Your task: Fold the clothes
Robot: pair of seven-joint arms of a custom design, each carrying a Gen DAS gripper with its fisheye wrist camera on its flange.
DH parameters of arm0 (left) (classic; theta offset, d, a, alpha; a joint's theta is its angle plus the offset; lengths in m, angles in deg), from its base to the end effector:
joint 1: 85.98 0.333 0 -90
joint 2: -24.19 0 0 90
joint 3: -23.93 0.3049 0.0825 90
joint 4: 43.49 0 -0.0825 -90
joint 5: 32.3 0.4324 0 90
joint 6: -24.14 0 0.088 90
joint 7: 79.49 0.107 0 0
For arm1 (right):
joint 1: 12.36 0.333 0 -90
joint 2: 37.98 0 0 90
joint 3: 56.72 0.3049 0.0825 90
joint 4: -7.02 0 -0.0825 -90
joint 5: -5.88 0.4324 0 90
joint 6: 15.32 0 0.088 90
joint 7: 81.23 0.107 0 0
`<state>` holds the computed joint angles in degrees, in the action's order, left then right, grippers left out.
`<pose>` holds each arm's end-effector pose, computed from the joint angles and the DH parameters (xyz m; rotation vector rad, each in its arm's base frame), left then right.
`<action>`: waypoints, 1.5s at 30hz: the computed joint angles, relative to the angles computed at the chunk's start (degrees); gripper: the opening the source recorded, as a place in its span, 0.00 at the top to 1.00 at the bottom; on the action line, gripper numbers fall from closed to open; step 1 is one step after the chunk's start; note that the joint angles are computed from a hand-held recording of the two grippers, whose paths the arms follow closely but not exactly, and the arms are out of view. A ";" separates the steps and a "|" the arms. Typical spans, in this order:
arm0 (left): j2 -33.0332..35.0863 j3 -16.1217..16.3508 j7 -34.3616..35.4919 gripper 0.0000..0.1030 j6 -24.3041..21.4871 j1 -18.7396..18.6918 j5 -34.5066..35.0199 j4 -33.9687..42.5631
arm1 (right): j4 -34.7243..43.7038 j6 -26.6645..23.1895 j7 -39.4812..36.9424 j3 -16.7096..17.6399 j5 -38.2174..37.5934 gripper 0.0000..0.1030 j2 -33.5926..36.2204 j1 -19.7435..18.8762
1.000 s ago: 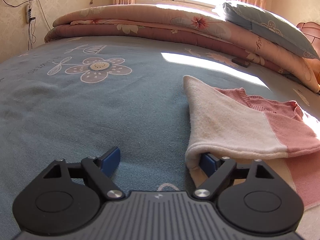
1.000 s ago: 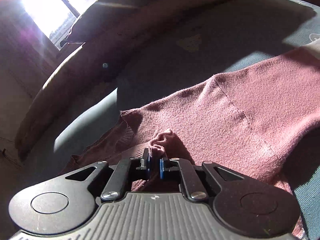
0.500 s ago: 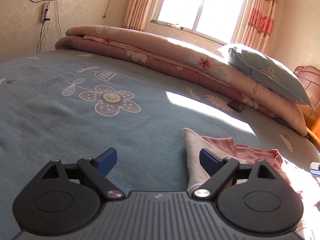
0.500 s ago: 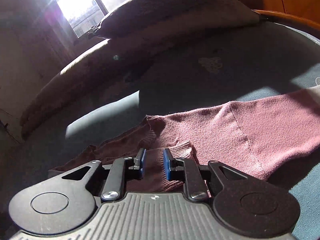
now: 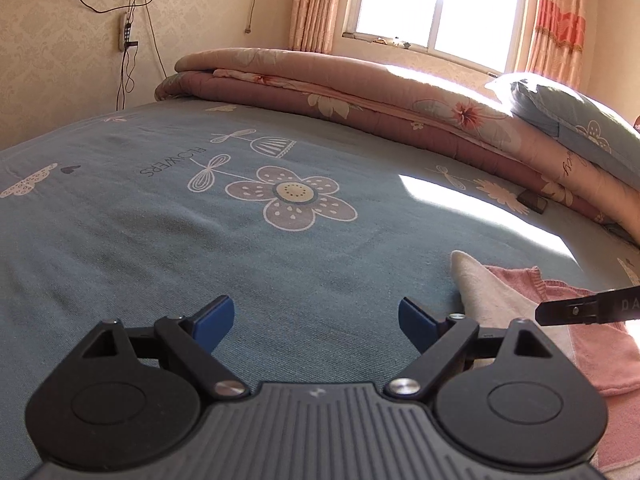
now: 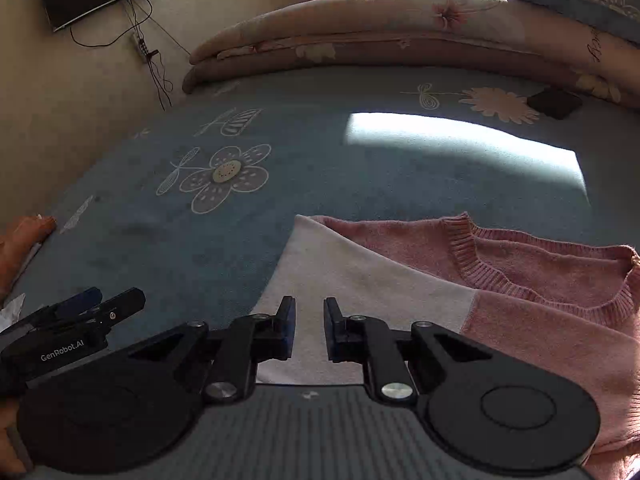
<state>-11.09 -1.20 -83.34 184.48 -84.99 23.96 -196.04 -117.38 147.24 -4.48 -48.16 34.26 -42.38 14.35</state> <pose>0.3976 -0.2146 0.4347 -1.8750 1.3081 -0.8721 0.5105 0.3325 0.4736 -1.9929 1.2733 -0.1904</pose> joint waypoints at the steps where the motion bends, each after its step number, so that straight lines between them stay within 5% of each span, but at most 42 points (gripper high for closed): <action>1: -0.19 0.21 -0.19 0.13 0.12 0.04 -0.08 -0.18 | 0.82 0.03 0.34 0.30 -1.03 0.83 1.33 0.10; 11: -1.02 0.76 -1.04 0.13 1.49 1.24 -1.81 -1.35 | 5.57 5.61 -2.36 3.09 2.86 0.84 10.16 1.64; 16: -1.03 0.79 -0.20 0.13 1.69 1.09 -2.94 -1.47 | 2.08 5.46 -8.07 3.52 9.78 0.85 5.03 1.11; 20: -0.95 0.42 0.31 0.13 1.86 1.16 -3.35 -1.33 | -1.49 5.11 -7.08 2.35 7.72 0.85 0.96 1.99; 26: -0.23 0.43 1.20 0.13 2.01 1.28 -3.78 -0.95 | -1.64 3.08 -6.95 1.87 7.59 0.87 2.38 3.50; 29: 0.55 0.46 1.74 0.13 2.09 1.32 -3.88 -0.48 | -1.58 6.72 -4.89 2.78 3.99 0.87 4.26 4.09; 37: 0.93 0.65 2.42 0.13 2.24 0.75 -3.82 -0.22 | -2.80 7.04 -13.17 2.68 13.95 0.86 1.15 4.71; 39: 1.17 0.81 2.50 0.13 2.79 0.73 -4.05 -0.21 | -4.63 7.98 -6.61 2.91 7.05 0.86 0.29 3.85; 45: 1.66 -0.50 2.48 0.13 7.79 2.60 -1.74 0.02 | -4.68 1.76 -9.49 0.98 9.47 0.85 -1.30 4.20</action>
<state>-9.43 -1.70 -80.85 192.27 -82.38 22.21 -196.02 -122.06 149.00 -13.96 -47.19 43.73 -43.68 18.55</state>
